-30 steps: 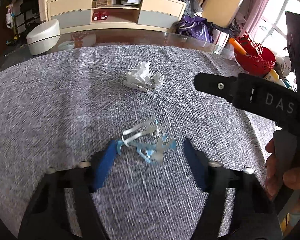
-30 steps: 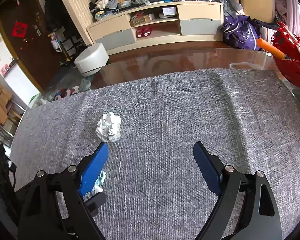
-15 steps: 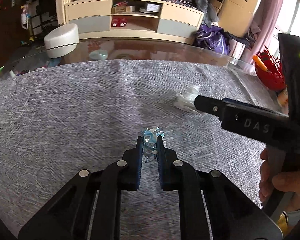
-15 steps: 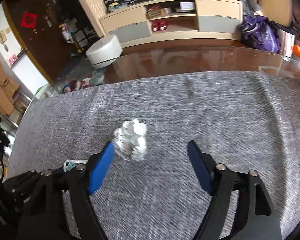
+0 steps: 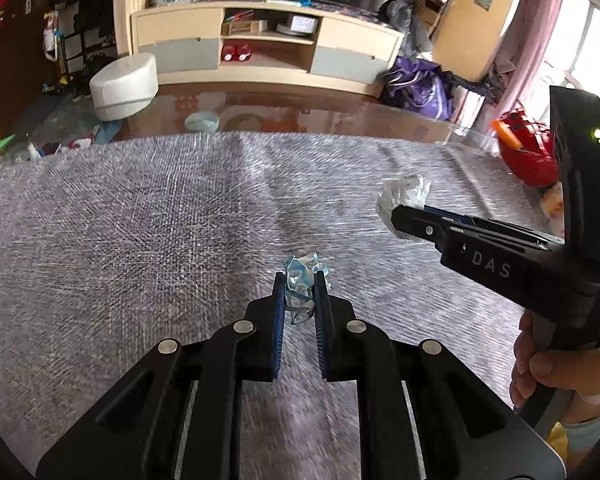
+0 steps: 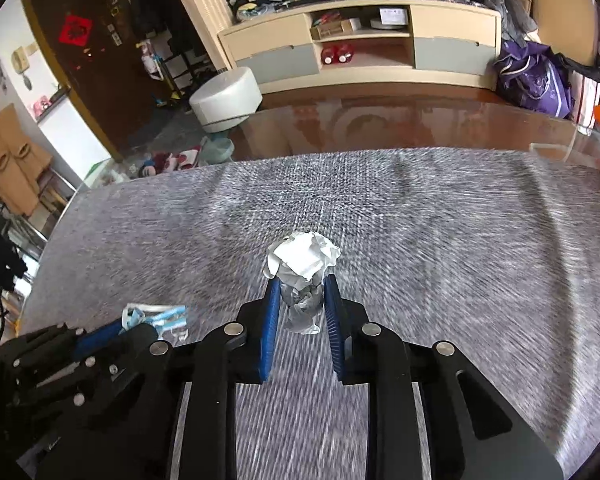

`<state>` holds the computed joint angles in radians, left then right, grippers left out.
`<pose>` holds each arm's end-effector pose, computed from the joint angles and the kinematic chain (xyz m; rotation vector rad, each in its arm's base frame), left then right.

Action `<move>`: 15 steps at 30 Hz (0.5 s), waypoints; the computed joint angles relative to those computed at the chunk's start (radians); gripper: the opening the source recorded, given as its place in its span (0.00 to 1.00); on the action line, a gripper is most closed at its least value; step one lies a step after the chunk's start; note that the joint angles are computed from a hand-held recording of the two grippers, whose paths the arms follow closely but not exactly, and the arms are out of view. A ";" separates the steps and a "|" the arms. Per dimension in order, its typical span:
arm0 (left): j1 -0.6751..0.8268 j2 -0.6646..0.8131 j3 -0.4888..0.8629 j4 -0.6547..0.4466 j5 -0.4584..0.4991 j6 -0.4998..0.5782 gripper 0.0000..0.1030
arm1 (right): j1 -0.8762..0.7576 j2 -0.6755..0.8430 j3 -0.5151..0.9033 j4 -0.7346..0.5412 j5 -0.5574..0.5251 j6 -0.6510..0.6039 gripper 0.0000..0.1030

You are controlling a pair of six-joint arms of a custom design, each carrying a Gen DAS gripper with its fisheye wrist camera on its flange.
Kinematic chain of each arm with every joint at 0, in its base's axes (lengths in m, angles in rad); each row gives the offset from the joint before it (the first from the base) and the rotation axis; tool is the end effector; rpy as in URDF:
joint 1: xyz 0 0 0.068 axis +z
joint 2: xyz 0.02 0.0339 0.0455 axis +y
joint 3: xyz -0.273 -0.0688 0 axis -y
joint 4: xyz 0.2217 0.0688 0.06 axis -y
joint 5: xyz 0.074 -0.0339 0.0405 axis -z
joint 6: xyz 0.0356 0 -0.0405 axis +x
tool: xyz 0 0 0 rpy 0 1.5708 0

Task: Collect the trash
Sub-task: 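Grasp the clear plastic piece with the left gripper while the right grasps the white tissue, then lower the plastic piece and tissue into the bin and open both grippers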

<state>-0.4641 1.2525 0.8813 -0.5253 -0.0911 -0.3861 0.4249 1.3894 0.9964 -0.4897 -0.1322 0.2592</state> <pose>0.2083 -0.1006 0.2628 0.0571 2.4790 -0.2555 0.2422 0.1147 0.2681 -0.2658 2.4847 0.4560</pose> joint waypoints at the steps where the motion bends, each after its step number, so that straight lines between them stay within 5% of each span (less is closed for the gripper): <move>1: -0.024 -0.032 0.006 -0.028 -0.013 -0.006 0.12 | 0.005 -0.031 -0.002 -0.024 0.007 -0.003 0.22; 9: -0.317 -0.242 0.086 -0.297 -0.219 -0.175 0.12 | 0.098 -0.333 0.021 -0.283 0.076 0.046 0.21; 12: -0.503 -0.289 0.118 -0.417 -0.343 -0.312 0.12 | 0.193 -0.447 0.019 -0.379 0.148 0.108 0.21; 15: -0.767 -0.322 0.123 -0.564 -0.494 -0.558 0.12 | 0.370 -0.541 0.012 -0.472 0.264 0.222 0.21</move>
